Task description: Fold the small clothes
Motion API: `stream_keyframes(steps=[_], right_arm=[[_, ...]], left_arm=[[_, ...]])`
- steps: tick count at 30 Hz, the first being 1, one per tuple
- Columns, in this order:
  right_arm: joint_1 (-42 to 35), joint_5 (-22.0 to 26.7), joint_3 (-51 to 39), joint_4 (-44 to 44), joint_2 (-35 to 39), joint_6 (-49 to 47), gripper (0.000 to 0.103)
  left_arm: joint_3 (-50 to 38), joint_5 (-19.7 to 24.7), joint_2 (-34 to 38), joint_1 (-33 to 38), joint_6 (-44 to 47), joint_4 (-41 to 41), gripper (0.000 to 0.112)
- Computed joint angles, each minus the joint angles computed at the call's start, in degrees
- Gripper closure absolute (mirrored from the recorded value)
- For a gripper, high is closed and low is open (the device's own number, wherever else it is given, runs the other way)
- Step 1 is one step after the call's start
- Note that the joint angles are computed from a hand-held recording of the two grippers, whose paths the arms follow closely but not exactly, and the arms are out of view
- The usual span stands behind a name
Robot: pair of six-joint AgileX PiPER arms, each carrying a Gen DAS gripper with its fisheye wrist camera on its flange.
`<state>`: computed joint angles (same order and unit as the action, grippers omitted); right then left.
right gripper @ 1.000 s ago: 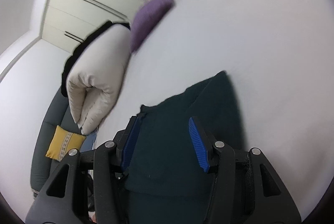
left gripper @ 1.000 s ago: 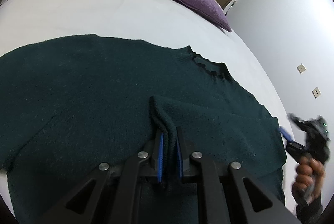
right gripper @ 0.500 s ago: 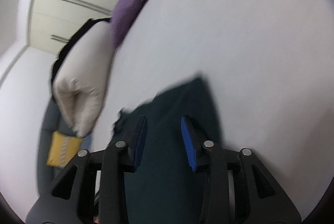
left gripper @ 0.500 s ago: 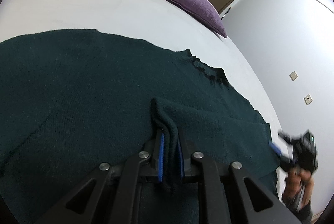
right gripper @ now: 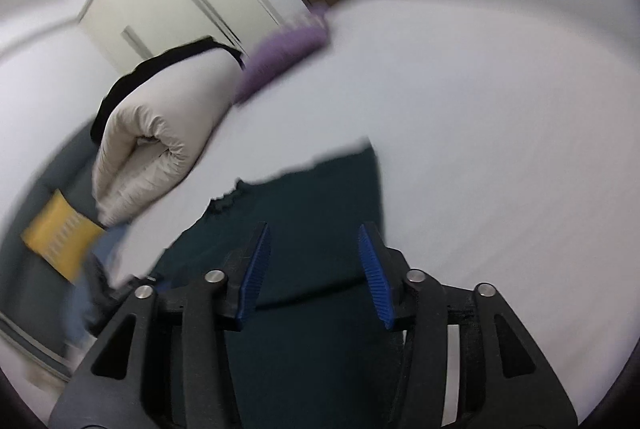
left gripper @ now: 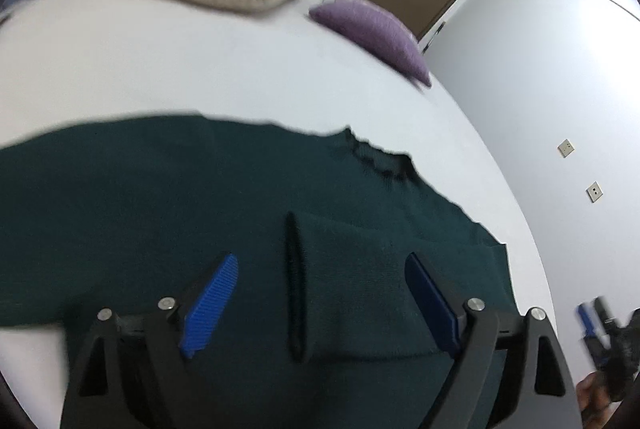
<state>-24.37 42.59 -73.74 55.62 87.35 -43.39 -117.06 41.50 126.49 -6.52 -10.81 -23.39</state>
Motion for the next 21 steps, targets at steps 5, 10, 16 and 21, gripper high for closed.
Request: stream_keyframes(steps=[5,10,16,21], right_arm=[[13.1,-15.3,6.3,-2.4,-13.4,-1.7,0.0],[19.6,-4.9,0.4,-5.2,-11.3,11.1,0.0],[28.4,3.3,-3.4,-0.3,-4.9,19.6,0.001],[36.6,0.5,-2.3,-1.4,-2.6,26.7,0.013]], left_arm=[[27.8,-9.9,-18.9,8.4,10.2,-13.1,0.025],[51.7,-13.2,-32.5,25.2,28.1,-36.9,0.025],[63.9,-8.2,-35.2,45.7,36.3,-51.8,0.032],[60.3,-9.6,-29.6,49.1,34.4,-55.6,0.033]])
